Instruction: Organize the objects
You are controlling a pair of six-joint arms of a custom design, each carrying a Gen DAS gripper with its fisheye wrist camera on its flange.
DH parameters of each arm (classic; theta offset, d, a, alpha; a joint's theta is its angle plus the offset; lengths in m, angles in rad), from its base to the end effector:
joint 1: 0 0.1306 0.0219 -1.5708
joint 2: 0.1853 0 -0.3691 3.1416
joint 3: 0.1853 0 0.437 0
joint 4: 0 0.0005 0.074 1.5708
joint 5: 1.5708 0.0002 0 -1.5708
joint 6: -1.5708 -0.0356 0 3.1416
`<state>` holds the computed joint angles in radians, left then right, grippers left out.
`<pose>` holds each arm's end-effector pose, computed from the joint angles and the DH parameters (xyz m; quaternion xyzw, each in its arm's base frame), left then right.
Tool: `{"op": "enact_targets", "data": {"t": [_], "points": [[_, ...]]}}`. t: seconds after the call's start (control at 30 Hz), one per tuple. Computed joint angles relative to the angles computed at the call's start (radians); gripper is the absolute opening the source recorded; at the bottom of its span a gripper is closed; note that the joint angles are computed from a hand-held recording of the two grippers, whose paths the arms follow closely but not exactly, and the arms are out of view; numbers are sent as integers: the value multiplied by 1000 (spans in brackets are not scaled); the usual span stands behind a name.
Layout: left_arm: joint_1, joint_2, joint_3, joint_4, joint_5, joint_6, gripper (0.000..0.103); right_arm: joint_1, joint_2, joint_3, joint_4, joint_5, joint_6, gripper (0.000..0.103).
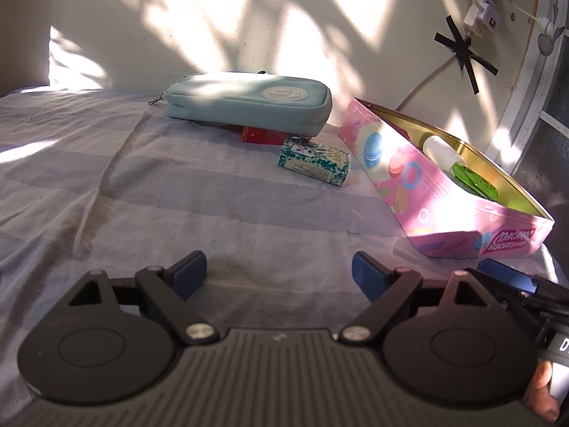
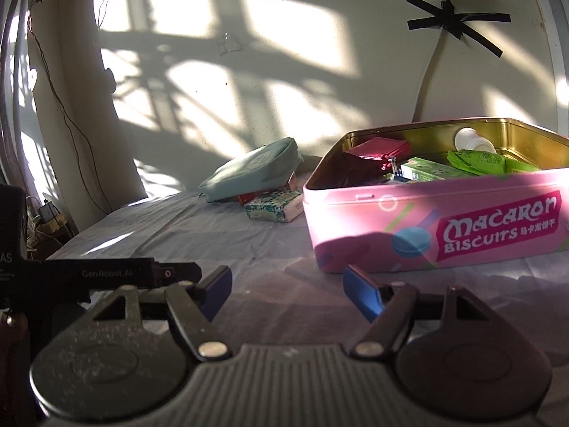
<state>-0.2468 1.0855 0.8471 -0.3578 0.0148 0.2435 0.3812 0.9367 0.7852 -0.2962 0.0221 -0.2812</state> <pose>0.4148 -0.1056 0.3183 0.0049 0.8836 -0.1200 0.4526 0.3648 0.1448 0.3496 -0.0364 0.8456 0.1643 0.5066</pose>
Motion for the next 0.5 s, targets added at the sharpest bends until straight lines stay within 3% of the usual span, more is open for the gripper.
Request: {"op": "enact_targets", "data": {"t": [0.17,0.27,0.33,0.4,0.5], "points": [[87,2,22,16,-1,-12,91,46,77,80,2,-20,95,71],[128,14,23,66,-43,-15,91,61,171,171,9,-13,149,71],[146,30,16,102,-66,-2,91,56,252,260,1,-20,132,71],[159,61,39,59,-57,27,90,42,346,369,-11,-34,72,71],[172,62,39,73,-23,42,91,27,490,536,-46,-1,24,72]]}}
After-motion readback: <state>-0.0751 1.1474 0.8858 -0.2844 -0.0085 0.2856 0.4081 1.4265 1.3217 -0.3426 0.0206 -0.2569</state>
